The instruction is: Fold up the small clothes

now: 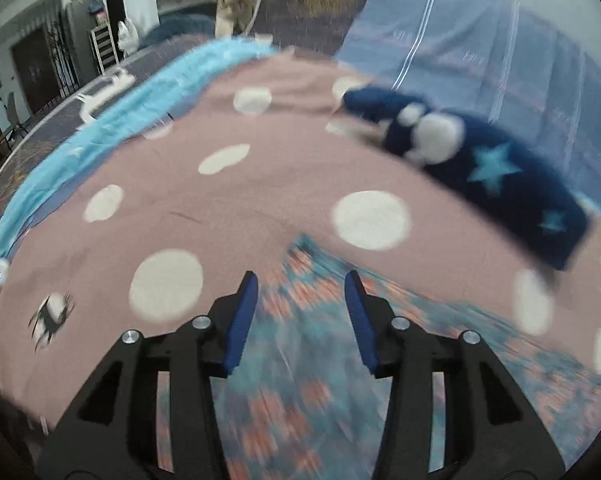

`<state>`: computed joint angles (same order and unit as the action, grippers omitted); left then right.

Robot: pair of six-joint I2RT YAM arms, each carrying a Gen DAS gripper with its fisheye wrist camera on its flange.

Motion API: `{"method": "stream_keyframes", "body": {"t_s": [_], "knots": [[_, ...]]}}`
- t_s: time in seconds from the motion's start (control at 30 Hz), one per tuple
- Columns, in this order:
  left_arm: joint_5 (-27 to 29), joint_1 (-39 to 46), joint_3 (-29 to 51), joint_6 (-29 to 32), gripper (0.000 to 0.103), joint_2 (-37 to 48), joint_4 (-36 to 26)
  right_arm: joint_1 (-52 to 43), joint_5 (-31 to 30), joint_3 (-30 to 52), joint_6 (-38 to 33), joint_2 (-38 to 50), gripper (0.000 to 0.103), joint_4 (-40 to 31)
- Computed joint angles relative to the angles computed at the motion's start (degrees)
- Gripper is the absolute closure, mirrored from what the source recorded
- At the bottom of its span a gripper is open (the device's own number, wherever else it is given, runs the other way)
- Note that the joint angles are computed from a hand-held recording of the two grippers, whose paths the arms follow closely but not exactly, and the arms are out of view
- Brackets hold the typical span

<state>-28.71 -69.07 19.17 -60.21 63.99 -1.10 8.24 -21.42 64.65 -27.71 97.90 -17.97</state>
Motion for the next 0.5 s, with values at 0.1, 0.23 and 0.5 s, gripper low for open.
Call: {"method": "stream_keyframes", "body": {"t_s": [0.1, 0.23, 0.5], "knots": [[-4.6, -2.1, 0.4, -0.7, 0.080, -3.7, -3.5, -12.3, -3.6, -15.0, 0.6, -13.8, 0.019, 9.6], [-6.6, -1.4, 4.5, 5.0, 0.058, -2.4, -3.2, -29.4, -10.7, -18.4, -2.0, -15.7, 0.019, 6.7], [4.6, 5.0, 15.5, 14.4, 0.042, 18.2, 5.6, -52.2, -16.6, -5.5, -16.1, 0.8, 0.066, -17.4]]}}
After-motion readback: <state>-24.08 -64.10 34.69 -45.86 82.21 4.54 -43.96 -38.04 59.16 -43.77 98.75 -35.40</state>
